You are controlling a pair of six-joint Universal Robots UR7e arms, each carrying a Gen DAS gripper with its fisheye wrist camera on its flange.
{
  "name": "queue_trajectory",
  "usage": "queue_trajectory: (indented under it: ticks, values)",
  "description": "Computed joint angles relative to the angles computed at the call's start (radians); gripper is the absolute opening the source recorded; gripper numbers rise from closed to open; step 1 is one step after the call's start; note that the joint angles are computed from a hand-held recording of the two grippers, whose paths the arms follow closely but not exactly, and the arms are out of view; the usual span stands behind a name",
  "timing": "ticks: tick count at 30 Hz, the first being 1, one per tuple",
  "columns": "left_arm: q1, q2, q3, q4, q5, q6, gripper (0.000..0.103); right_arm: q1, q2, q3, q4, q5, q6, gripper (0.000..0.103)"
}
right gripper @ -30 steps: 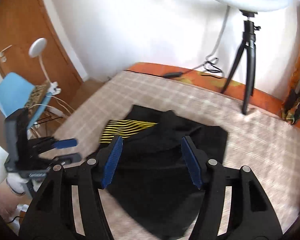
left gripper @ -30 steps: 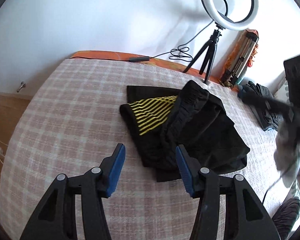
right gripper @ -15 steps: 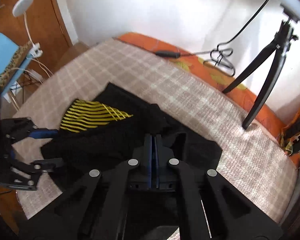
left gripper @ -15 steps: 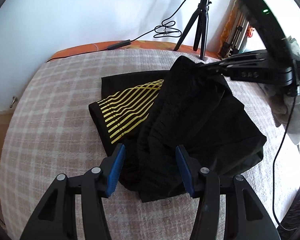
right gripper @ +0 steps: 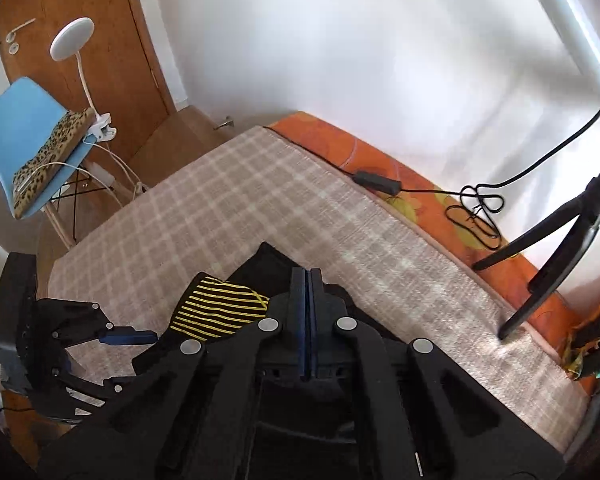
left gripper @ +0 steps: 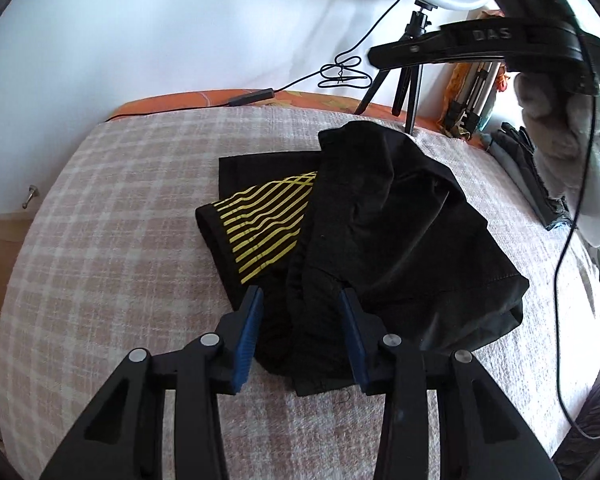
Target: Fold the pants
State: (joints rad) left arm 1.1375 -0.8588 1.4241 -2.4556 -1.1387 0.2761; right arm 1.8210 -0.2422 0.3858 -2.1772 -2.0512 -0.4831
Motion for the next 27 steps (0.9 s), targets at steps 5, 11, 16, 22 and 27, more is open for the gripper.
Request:
queue_trajectory:
  ticks: [5,11,16,22,27]
  values:
    - [-0.006,-0.023,0.017,-0.008,0.006,0.026,0.037,-0.034,-0.180,0.314,-0.147,0.014,0.066,0.033]
    - [-0.010,-0.019,-0.010,0.028,-0.017,0.061,0.037,-0.086,-0.339,0.581,-0.265,-0.017,0.086,0.046]
    - [-0.019,0.028,-0.073,0.074,-0.012,0.036,0.037,-0.140,-0.459,0.754,-0.343,0.062,0.107,0.046]
    - [-0.038,0.150,-0.240,0.183,-0.017,0.028,0.059,-0.171,-0.488,0.850,-0.373,0.058,0.024,0.046]
    - [-0.037,0.236,-0.328,0.235,0.024,0.000,0.059,-0.191,-0.443,0.801,-0.389,0.094,0.001,0.036]
